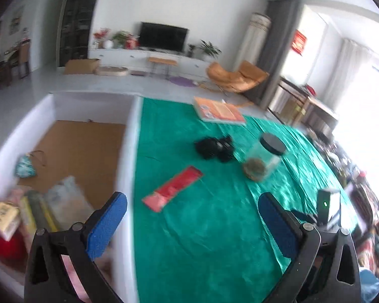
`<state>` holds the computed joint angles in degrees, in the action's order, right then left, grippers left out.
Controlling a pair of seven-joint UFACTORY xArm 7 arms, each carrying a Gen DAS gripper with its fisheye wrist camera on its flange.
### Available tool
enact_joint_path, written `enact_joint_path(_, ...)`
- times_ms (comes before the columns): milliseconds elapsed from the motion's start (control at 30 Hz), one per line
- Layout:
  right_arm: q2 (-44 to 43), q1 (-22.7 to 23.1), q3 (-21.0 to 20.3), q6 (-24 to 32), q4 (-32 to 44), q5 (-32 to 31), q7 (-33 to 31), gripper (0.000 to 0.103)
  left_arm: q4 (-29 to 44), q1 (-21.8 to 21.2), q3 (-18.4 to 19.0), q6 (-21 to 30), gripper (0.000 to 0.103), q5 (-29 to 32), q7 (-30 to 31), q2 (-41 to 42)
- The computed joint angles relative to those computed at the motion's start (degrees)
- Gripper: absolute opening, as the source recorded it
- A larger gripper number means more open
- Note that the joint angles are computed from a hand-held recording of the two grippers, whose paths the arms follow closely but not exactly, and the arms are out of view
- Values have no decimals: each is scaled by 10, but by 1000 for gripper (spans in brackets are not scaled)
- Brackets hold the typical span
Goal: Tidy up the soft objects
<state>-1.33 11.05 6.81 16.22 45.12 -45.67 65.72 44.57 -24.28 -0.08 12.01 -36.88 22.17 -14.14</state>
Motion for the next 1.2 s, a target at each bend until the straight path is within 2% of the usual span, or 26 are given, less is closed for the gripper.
enact_joint_path(33,-10,-10,-9,5,-14,-11,20,84,17,-1,-19,17,103,24,-17,28)
enact_joint_path(167,-23,-49,-24,-5,-43,-18,61,84,102,-5,-81,24,103,90,-53,174)
enact_joint_path(267,-11,-68,-19,18,-26,-84,107,84,167,-11,-100,14,103,142,-98,266)
enact_joint_path(367,4,-72,-27,20,-18,-143,140,84,233,-29,-89,23,103,216,-162,335)
enact_joint_path(433,6,-72,-34,14,-20,-156,148,84,256,-31,-86,27,103,249,-190,359)
enact_joint_path(500,7,-71,-38,8,-25,-166,155,86,275,-63,-53,10,103,313,-237,383)
enact_joint_path(567,3,-68,-37,11,-28,-162,152,87,273,-118,6,-14,103,394,-292,394)
enact_joint_path(600,3,-67,-37,15,-27,-162,154,87,271,-132,22,-14,103,420,-306,394)
enact_joint_path(933,-2,-65,-33,22,-30,-161,159,88,272,-88,-23,-11,103,481,-360,392)
enact_joint_path(1200,-3,-64,-32,23,-30,-160,159,88,272,-76,-35,-10,103,500,-374,392)
